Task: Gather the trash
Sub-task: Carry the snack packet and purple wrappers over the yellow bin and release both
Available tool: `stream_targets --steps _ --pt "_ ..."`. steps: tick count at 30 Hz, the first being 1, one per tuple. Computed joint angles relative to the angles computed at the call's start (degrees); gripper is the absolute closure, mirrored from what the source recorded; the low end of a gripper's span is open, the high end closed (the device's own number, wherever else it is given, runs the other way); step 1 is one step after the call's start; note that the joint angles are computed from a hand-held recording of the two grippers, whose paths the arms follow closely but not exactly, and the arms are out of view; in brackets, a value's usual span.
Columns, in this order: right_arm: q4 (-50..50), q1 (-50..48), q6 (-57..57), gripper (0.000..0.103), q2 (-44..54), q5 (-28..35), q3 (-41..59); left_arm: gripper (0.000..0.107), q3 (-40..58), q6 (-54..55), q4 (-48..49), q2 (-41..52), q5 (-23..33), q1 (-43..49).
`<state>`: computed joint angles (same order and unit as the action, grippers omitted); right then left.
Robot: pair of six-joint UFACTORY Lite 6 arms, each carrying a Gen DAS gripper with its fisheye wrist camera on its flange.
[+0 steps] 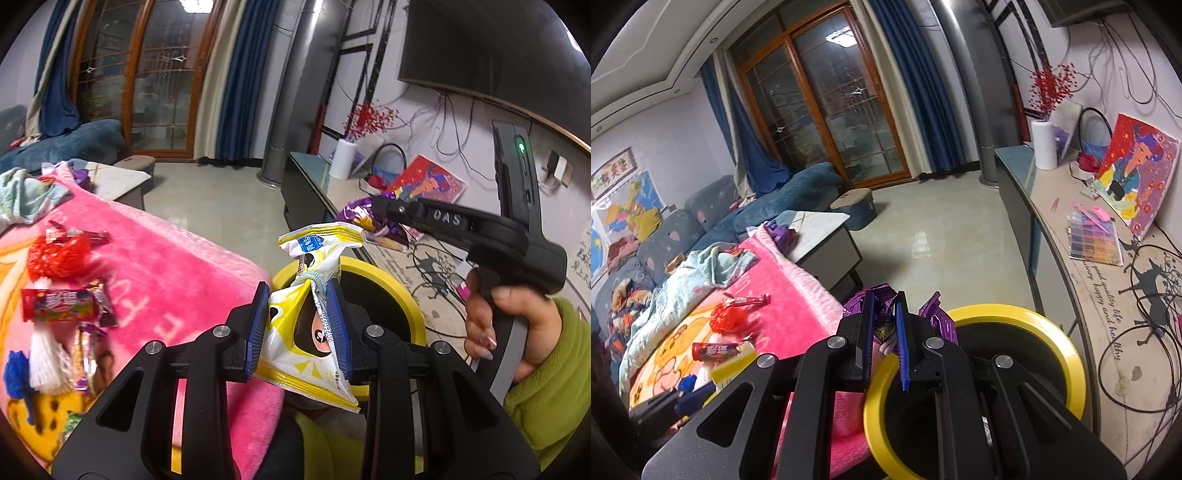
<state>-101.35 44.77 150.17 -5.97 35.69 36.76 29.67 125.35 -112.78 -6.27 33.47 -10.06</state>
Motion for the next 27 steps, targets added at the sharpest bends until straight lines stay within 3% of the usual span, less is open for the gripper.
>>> stream_targets --steps 11,19,23,27 --pt "-6.8 -8.16 7.05 0.092 -2.0 -6.37 -5.63 0.082 1.13 11.09 -11.49 7.07 -1.49 -9.49" --pt "-16.9 -13.84 16.62 0.092 -0.52 -10.25 -7.81 0.082 5.17 18.2 -19.02 15.91 -2.08 -15.41" --pt "-26.64 -17.28 26.57 0.09 0.57 -13.09 -8.65 0.08 7.35 18.51 -19.03 19.72 -1.34 -16.37" --pt "-28.46 -18.34 28.69 0.087 0.99 -13.44 -9.06 0.075 10.0 19.53 -20.56 23.25 -1.24 -17.4"
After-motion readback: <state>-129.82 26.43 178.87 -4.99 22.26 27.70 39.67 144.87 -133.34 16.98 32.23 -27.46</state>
